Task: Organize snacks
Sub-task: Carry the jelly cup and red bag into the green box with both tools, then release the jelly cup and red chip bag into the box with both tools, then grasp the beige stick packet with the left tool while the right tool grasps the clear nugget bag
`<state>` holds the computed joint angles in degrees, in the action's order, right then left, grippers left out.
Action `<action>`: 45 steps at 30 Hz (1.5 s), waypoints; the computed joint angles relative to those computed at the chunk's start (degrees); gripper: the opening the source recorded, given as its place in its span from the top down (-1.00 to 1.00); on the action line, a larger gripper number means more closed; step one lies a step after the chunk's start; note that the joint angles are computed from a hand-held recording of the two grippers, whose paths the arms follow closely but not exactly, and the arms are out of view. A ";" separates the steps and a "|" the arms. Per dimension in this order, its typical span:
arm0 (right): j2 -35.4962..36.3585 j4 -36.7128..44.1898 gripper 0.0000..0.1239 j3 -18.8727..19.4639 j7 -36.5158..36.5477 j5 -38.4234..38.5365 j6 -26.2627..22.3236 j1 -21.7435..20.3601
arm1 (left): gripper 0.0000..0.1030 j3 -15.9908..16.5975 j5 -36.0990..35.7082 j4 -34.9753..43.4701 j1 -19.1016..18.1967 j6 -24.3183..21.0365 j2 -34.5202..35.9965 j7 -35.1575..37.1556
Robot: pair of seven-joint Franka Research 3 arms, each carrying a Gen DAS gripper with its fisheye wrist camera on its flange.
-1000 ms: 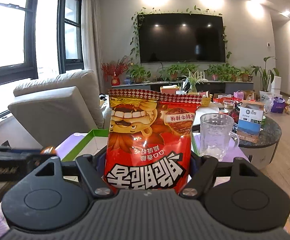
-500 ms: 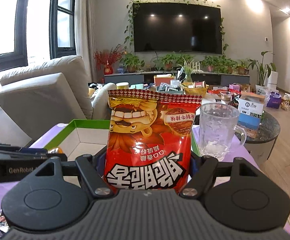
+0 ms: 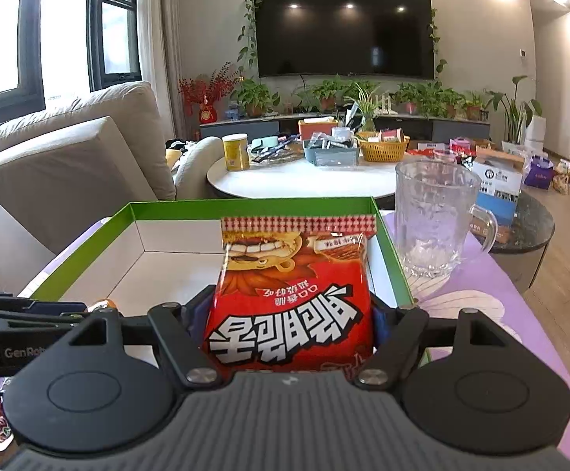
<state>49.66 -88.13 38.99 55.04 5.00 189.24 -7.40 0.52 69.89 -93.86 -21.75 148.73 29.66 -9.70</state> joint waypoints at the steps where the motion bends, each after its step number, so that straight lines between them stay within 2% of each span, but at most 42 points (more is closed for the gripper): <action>1: 0.07 0.26 0.07 -0.20 0.24 0.21 -0.36 0.15 | 0.31 0.06 0.29 -0.27 -0.06 0.05 -0.21 0.20; 5: -0.62 0.00 0.07 -1.50 0.64 1.24 -1.43 0.73 | 0.30 0.22 1.74 -1.09 -0.57 -1.22 -0.95 -0.70; 10: -1.40 -3.49 0.07 -0.56 -0.19 -0.58 2.17 -0.63 | 0.28 0.06 5.86 -3.52 -0.83 -1.30 -2.79 -4.21; 15: -1.49 -5.50 0.07 2.79 1.35 -3.62 1.88 -4.41 | 0.19 -1.04 10.02 -6.72 0.31 -0.67 -5.33 -7.44; 18: -2.18 -7.81 0.07 3.75 2.28 -5.39 4.73 -5.92 | 0.18 -1.91 12.02 -9.04 0.96 -1.02 -7.33 -9.63; 22: -2.66 -11.62 0.07 6.70 4.05 -10.83 7.53 -10.25 | 0.17 -3.61 14.70 -13.15 1.85 -1.86 -10.75 -13.08; 27: -3.33 -16.30 0.07 10.93 8.12 -16.67 8.40 -16.57 | 0.16 -5.84 15.26 -20.08 4.42 0.64 -15.31 -18.14; 29: -3.74 -18.12 0.07 12.09 9.77 -18.71 9.16 -18.50 | 0.16 -6.82 14.17 -22.59 5.08 0.60 -16.66 -18.13; 32: -4.49 -19.37 0.07 11.98 11.89 -20.95 10.03 -19.00 | 0.16 -8.19 12.61 -25.54 5.56 1.18 -18.09 -16.25; 36: -5.57 -21.96 0.07 12.54 14.79 -24.61 10.62 -20.77 | 0.12 -9.49 14.39 -28.58 5.29 2.01 -19.78 -16.51; 40: -5.93 -24.29 0.07 13.87 17.57 -29.22 10.19 -23.25 | 0.12 -10.60 13.27 -30.01 4.87 0.36 -20.42 -13.90; 43: -6.36 -26.12 0.07 14.83 19.78 -32.51 9.93 -25.07 | 0.12 -10.73 13.86 -30.88 5.08 1.61 -20.82 -15.48; 45: -5.61 -27.17 0.07 17.02 21.48 -35.27 8.32 -27.44 | 0.12 -10.87 13.12 -31.03 5.31 2.75 -20.71 -14.97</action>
